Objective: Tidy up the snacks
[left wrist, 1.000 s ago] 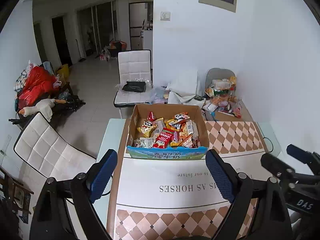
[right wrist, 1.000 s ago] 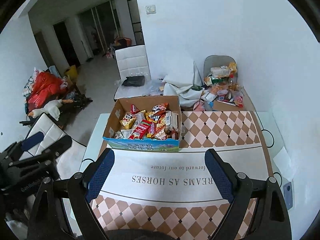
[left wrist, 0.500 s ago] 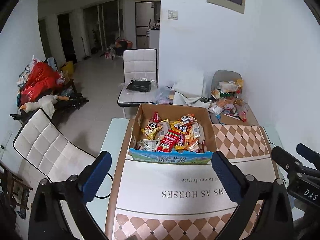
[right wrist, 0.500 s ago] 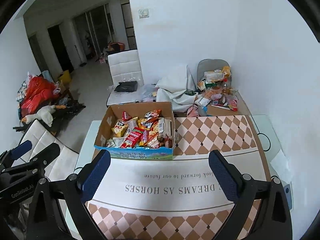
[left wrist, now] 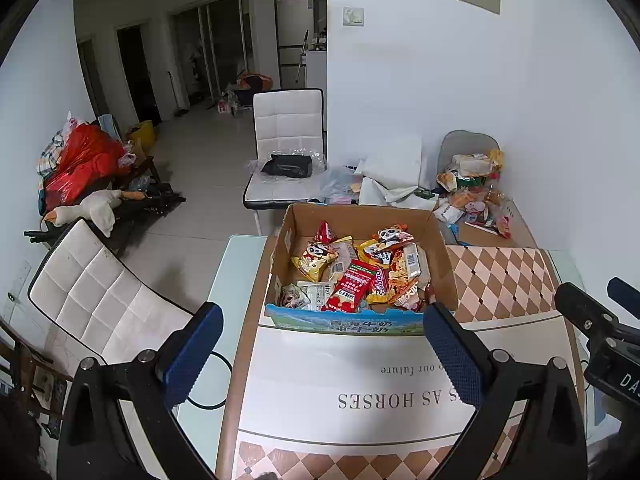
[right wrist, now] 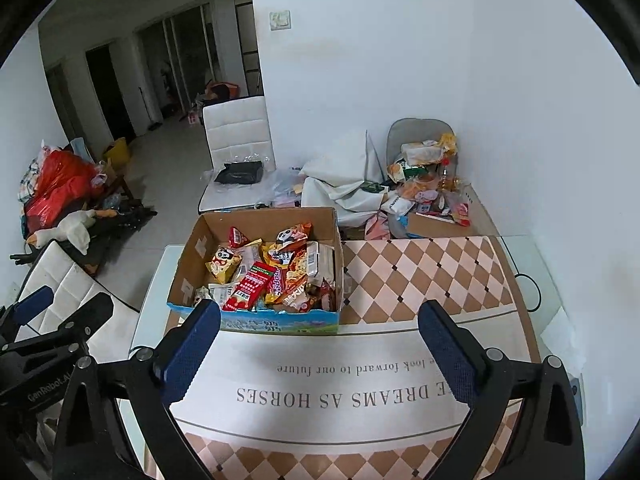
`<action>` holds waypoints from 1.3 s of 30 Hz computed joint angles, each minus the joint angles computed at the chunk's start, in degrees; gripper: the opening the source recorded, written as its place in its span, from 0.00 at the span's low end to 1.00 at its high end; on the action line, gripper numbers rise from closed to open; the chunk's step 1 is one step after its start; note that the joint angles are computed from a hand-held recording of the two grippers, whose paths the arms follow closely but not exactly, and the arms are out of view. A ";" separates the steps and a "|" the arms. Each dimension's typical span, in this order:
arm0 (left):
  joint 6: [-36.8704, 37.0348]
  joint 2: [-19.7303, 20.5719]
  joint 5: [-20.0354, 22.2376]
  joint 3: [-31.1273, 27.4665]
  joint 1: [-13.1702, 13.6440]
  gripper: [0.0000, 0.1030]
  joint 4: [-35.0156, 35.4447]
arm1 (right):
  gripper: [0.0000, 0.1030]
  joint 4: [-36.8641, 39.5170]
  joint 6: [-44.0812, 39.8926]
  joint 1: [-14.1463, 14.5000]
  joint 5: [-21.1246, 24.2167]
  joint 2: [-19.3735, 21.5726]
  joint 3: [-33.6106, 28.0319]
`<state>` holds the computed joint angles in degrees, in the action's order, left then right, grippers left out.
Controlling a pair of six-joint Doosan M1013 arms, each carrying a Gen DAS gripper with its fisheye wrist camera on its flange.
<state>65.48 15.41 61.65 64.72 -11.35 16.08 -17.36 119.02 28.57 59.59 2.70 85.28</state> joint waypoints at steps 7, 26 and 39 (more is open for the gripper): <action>0.39 0.59 -0.32 -0.32 0.26 0.99 -0.36 | 0.98 -0.40 -0.04 0.05 0.13 0.95 -0.22; 0.87 0.59 -1.26 -0.37 0.23 0.99 -0.41 | 0.98 -0.13 -0.14 -0.19 -0.28 1.07 0.04; 0.90 0.16 -1.69 -0.10 0.12 0.99 -0.28 | 0.98 -0.60 0.78 0.23 -0.87 0.67 0.76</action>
<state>66.38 15.58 59.96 64.62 -11.23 15.81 -17.96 119.79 28.79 58.71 3.37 86.03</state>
